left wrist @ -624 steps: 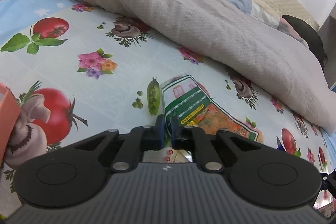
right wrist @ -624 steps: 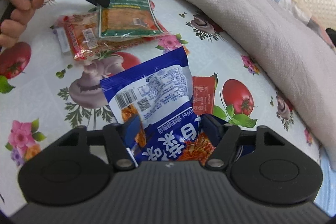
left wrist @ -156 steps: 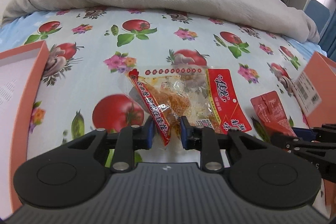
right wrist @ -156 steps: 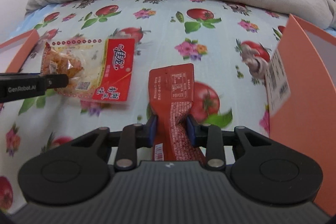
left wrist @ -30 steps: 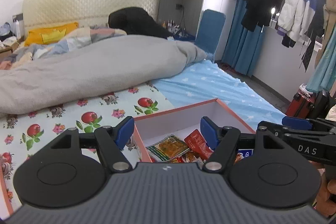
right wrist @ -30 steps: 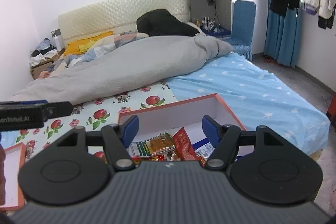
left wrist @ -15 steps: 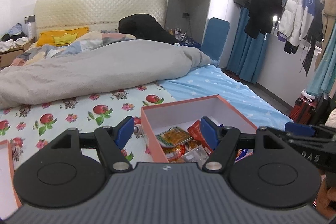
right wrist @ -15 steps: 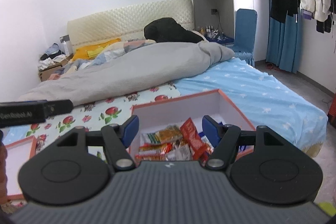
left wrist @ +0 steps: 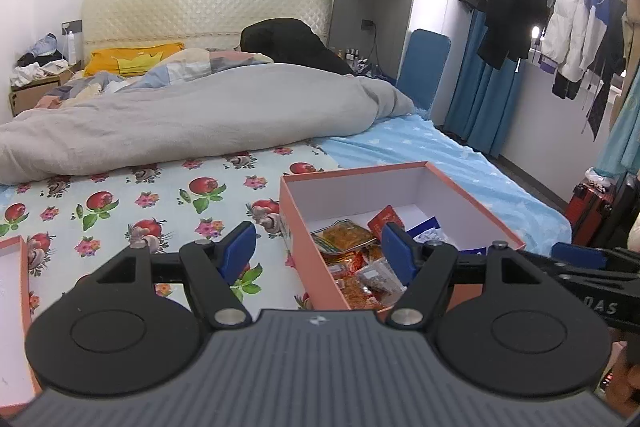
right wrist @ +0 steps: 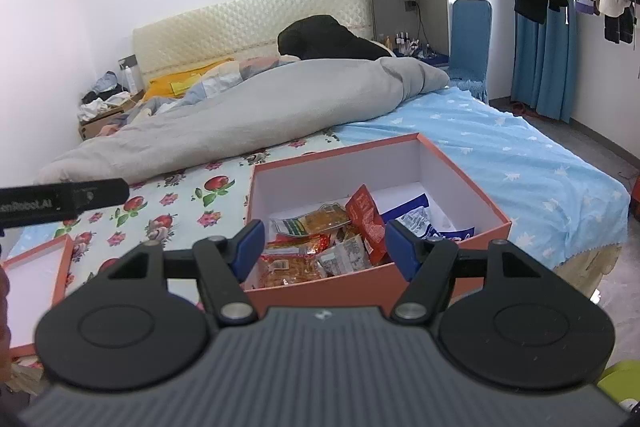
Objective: Organize snacks
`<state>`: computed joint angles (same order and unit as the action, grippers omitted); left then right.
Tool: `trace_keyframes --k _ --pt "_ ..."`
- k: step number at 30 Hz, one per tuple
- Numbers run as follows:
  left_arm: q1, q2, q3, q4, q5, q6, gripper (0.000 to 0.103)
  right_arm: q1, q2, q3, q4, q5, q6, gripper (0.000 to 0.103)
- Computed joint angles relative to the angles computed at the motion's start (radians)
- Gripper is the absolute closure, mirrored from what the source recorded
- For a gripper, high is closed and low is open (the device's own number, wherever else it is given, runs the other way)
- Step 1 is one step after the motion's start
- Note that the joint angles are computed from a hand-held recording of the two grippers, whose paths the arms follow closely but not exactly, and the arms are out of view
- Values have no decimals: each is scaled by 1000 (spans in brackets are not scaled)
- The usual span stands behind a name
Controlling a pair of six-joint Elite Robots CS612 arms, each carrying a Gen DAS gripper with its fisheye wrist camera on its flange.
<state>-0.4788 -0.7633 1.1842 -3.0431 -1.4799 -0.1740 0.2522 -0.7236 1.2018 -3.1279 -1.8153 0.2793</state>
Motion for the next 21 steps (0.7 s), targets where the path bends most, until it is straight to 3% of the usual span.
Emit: trace_keyframes --k 21 --pt "-3 34 -32 27 3 1 29 -10 -4 32 -12 -32 12 34"
